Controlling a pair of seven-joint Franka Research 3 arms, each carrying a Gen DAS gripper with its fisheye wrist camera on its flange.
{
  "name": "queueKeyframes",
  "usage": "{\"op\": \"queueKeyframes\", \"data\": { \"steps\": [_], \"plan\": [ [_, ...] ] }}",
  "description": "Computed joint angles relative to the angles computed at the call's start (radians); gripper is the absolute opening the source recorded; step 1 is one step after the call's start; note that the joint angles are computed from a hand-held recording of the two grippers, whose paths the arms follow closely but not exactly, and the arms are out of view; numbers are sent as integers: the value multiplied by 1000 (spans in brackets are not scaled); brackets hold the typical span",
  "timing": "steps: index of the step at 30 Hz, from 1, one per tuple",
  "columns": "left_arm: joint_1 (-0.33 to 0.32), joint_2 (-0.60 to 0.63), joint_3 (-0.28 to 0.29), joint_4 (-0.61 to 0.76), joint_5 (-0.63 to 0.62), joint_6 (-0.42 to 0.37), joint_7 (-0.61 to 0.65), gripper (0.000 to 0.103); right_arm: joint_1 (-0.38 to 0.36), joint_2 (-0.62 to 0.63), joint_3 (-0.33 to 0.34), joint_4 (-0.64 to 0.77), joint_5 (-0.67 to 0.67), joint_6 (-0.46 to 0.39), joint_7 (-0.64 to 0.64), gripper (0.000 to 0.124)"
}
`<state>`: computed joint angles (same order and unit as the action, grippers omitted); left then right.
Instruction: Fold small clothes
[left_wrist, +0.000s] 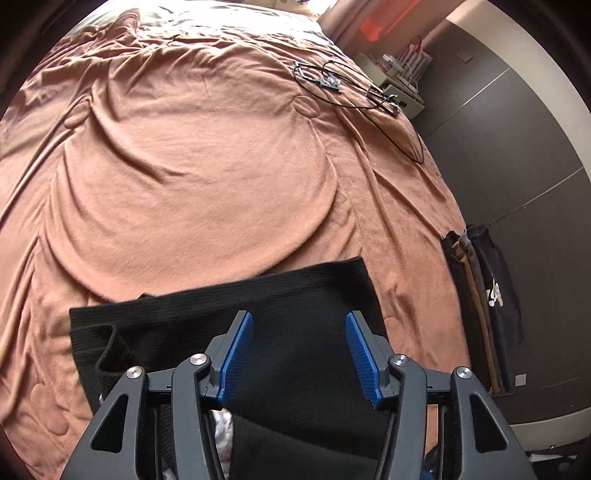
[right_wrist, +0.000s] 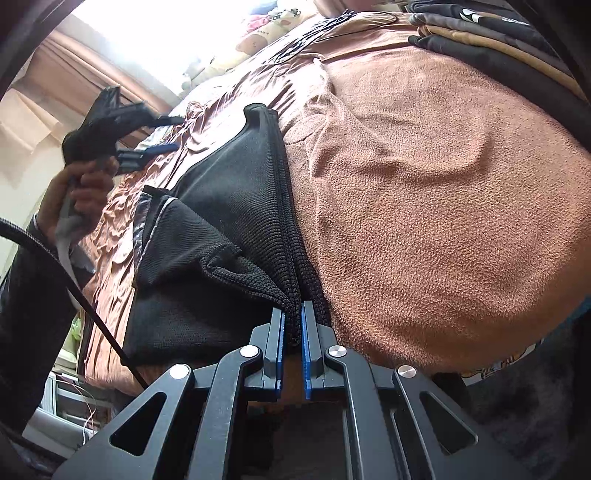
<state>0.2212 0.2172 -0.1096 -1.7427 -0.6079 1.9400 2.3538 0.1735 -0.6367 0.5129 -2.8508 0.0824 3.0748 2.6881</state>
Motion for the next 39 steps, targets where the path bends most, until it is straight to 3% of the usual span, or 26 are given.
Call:
{"op": "queueKeyframes", "data": {
  "steps": [10,13,14,15,20,26,39],
  "plan": [
    [85,-57,67,-71,11,-56,107,61,9,15,-25,120,-95,-232,-24,12],
    [107,-65,85,-89,7,-83,124,61,3,10,-15,149,-143,-277,5,40],
    [114,-68,90,-95,2,-93,128,61,-3,4,-7,160,-165,-300,14,57],
    [121,-72,95,-104,-1,-97,133,61,-10,0,2,173,-190,-321,22,63],
    [149,-79,119,-132,-6,-127,147,61,10,4,-14,230,-272,-410,7,63],
    [179,-73,130,-150,-6,-203,157,62,44,57,-52,280,-310,-428,-21,63],
    [188,-62,128,-196,-8,-311,160,62,64,156,-86,319,-355,-360,-7,63]
  ]
}}
